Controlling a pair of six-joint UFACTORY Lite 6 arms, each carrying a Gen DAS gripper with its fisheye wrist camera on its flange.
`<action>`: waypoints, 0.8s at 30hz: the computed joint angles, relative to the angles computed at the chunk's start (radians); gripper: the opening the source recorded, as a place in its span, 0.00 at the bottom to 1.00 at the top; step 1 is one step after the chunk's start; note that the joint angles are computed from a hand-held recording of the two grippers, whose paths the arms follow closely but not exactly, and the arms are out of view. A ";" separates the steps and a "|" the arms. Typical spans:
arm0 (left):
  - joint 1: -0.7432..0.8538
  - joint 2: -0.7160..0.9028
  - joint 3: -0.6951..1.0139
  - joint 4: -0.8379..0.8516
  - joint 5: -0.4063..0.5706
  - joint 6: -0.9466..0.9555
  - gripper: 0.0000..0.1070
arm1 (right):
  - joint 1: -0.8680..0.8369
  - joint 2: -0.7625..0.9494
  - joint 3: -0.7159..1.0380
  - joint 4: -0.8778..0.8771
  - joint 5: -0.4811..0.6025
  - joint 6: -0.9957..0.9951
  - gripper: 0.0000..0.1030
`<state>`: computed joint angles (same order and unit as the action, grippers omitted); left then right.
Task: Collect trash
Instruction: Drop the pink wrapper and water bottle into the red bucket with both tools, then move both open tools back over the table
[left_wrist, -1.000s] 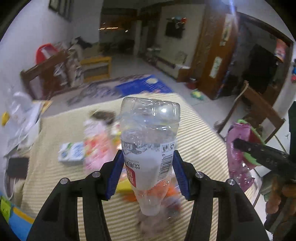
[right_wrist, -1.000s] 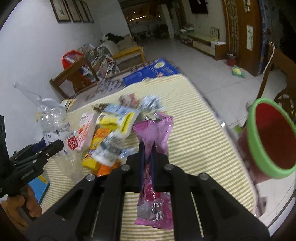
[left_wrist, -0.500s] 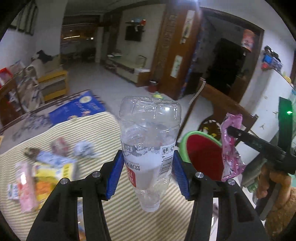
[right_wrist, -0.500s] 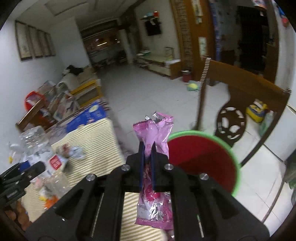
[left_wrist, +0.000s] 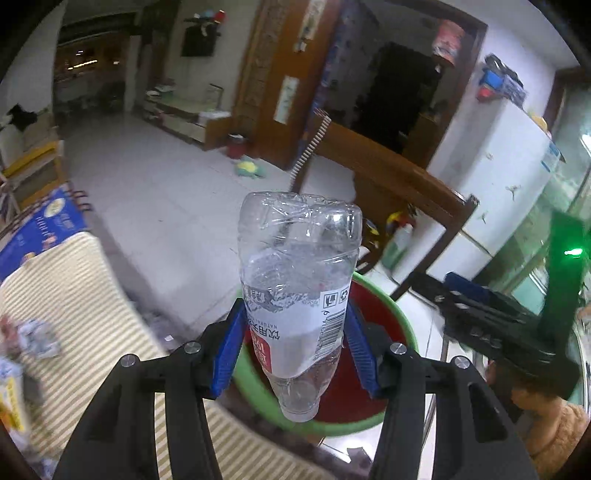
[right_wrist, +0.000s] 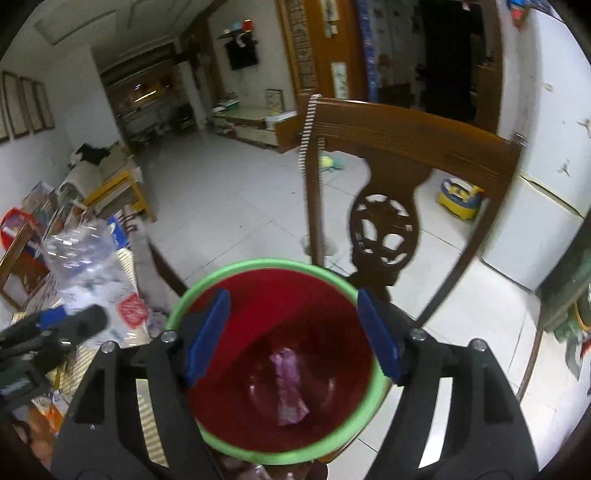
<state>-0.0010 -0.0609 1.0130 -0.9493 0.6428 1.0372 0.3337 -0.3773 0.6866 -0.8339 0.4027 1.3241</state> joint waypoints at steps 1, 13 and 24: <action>-0.045 0.031 0.012 0.002 -0.031 -0.007 0.47 | -0.018 -0.019 -0.012 0.028 -0.003 -0.031 0.68; -0.159 0.187 0.070 -0.029 -0.119 0.000 0.67 | -0.060 -0.159 -0.089 0.108 0.057 -0.107 0.68; 0.322 -0.118 -0.126 -0.006 0.077 0.126 0.67 | 0.270 0.074 0.100 -0.107 0.125 0.208 0.71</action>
